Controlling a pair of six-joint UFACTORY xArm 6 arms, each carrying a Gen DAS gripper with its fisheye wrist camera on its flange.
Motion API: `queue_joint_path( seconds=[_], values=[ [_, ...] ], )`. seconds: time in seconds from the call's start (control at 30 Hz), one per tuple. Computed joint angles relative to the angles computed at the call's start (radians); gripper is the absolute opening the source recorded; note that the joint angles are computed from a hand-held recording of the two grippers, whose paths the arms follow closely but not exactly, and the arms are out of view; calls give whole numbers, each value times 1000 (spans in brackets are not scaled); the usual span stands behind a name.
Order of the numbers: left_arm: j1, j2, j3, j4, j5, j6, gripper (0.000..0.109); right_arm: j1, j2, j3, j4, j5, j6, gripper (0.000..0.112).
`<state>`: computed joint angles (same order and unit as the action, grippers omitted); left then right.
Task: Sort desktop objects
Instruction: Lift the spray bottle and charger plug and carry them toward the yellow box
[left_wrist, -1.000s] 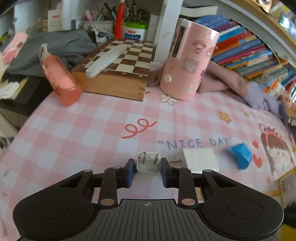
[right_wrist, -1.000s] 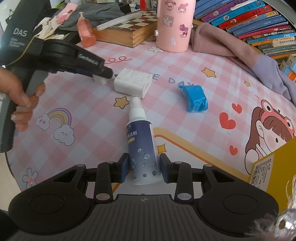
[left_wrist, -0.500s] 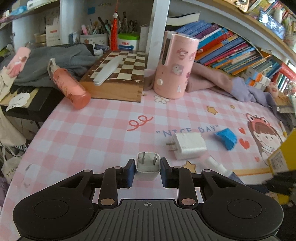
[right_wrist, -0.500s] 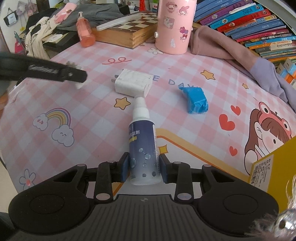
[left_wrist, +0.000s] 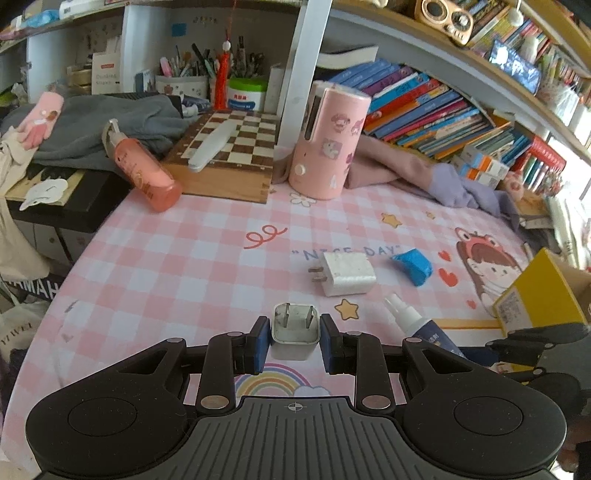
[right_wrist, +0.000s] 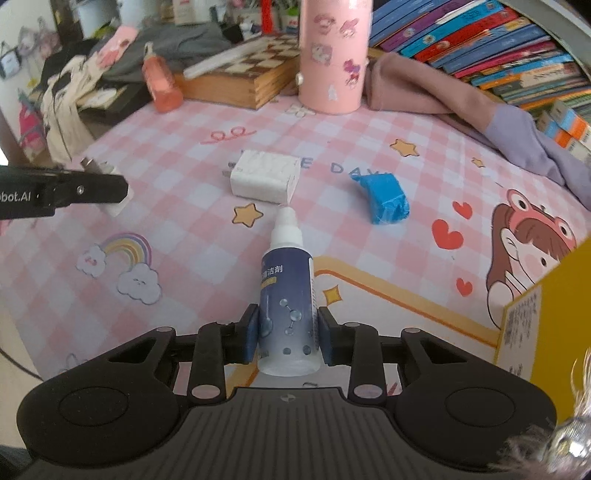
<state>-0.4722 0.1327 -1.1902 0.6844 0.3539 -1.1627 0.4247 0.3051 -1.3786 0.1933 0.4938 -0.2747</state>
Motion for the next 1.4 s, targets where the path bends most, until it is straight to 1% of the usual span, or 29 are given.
queue_joint_path(
  seconds=[0.23, 0.5, 0.73, 0.87, 1.03, 1.27, 1.4],
  values=[
    [-1, -83, 78, 38, -55, -55, 27, 17, -93, 93, -5, -65, 98, 29],
    [-3, -161, 158, 25, -131, -42, 27, 42, -222, 209, -49, -121, 187, 29],
    [-10, -251, 259, -21, -192, -1, 27, 66, -342, 327, -120, -159, 339, 29],
    [-21, -315, 327, -39, -212, 17, 27, 84, -407, 391, -207, -171, 459, 29],
    [-43, -398, 408, -81, -214, 67, 27, 115, -491, 475, -326, -166, 611, 29],
    [-84, -496, 498, -133, -214, 126, 27, 168, -618, 591, -493, -140, 839, 29],
    [-115, -529, 531, -181, -223, 177, 27, 196, -693, 650, -592, -113, 979, 29]
  ],
)
